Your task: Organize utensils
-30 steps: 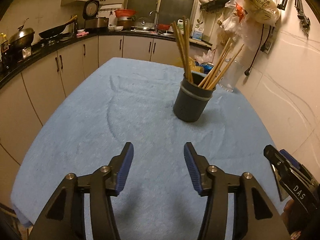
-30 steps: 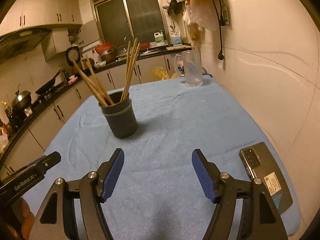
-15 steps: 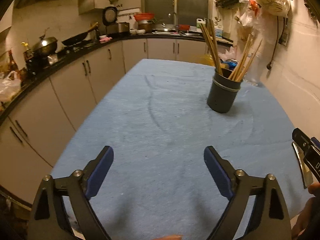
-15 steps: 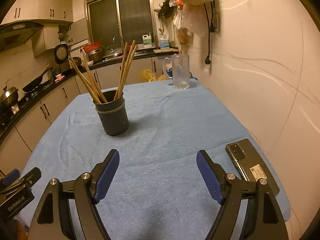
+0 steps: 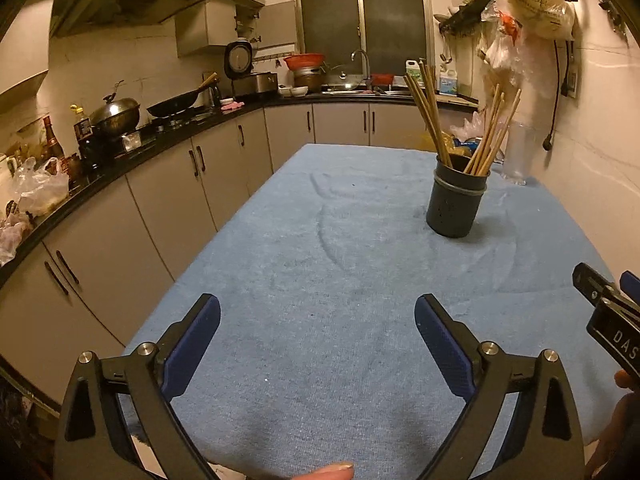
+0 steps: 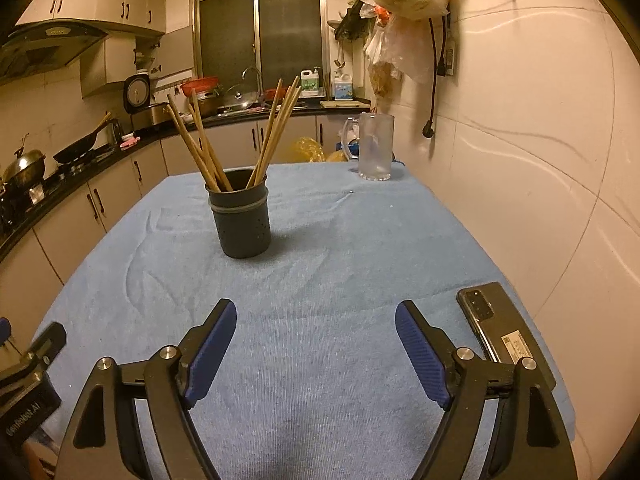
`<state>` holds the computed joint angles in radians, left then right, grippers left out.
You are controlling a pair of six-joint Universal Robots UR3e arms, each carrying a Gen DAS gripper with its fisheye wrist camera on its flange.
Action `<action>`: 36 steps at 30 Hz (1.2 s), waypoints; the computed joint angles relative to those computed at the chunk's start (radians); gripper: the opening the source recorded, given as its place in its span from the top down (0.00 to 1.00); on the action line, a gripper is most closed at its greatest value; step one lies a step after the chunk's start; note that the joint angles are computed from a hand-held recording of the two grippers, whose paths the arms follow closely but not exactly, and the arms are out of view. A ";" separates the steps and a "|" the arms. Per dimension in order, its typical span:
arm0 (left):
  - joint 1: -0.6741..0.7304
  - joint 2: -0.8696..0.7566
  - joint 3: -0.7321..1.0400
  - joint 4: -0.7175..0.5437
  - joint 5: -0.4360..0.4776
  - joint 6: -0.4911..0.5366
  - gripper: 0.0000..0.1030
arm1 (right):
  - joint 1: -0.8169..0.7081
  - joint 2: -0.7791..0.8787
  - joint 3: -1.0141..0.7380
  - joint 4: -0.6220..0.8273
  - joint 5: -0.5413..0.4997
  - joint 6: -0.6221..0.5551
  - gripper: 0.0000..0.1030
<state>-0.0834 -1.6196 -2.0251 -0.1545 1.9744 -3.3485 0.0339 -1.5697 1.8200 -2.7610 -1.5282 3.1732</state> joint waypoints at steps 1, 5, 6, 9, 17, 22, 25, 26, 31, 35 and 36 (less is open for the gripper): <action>-0.008 -0.010 0.008 -0.004 0.018 -0.003 0.06 | 0.000 0.001 0.002 -0.005 -0.001 -0.002 0.17; -0.010 -0.007 0.005 -0.026 0.042 -0.013 0.06 | 0.004 0.003 0.005 -0.009 -0.002 -0.003 0.17; -0.005 -0.005 0.004 -0.026 0.036 -0.015 0.06 | 0.002 0.005 0.003 -0.007 0.000 -0.006 0.17; 0.008 0.001 0.001 -0.039 0.028 -0.029 0.06 | 0.004 0.009 0.000 -0.003 0.002 -0.009 0.17; 0.008 0.001 -0.004 -0.034 0.022 -0.032 0.06 | 0.001 0.015 -0.002 0.001 0.005 -0.015 0.17; 0.007 0.000 -0.004 -0.034 0.022 -0.033 0.06 | 0.004 0.018 -0.002 -0.005 0.004 -0.020 0.17; 0.011 0.004 -0.007 -0.035 0.019 -0.030 0.06 | 0.005 0.021 -0.002 -0.006 0.003 -0.021 0.17; 0.010 0.006 -0.006 -0.036 0.019 -0.030 0.06 | 0.006 0.022 -0.002 -0.006 0.003 -0.022 0.17; 0.011 0.006 -0.006 -0.039 0.017 -0.030 0.06 | 0.009 0.025 -0.003 -0.004 0.000 -0.026 0.17; 0.015 0.015 -0.017 -0.034 0.013 -0.026 0.06 | 0.012 0.027 -0.005 -0.004 -0.003 -0.026 0.17; 0.015 0.015 -0.017 -0.033 0.013 -0.026 0.06 | 0.013 0.028 -0.005 -0.003 -0.004 -0.026 0.17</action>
<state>-0.0682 -1.6046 -2.0422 -0.1877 1.9872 -3.3746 0.0468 -1.5419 1.8147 -2.7639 -1.5322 3.1472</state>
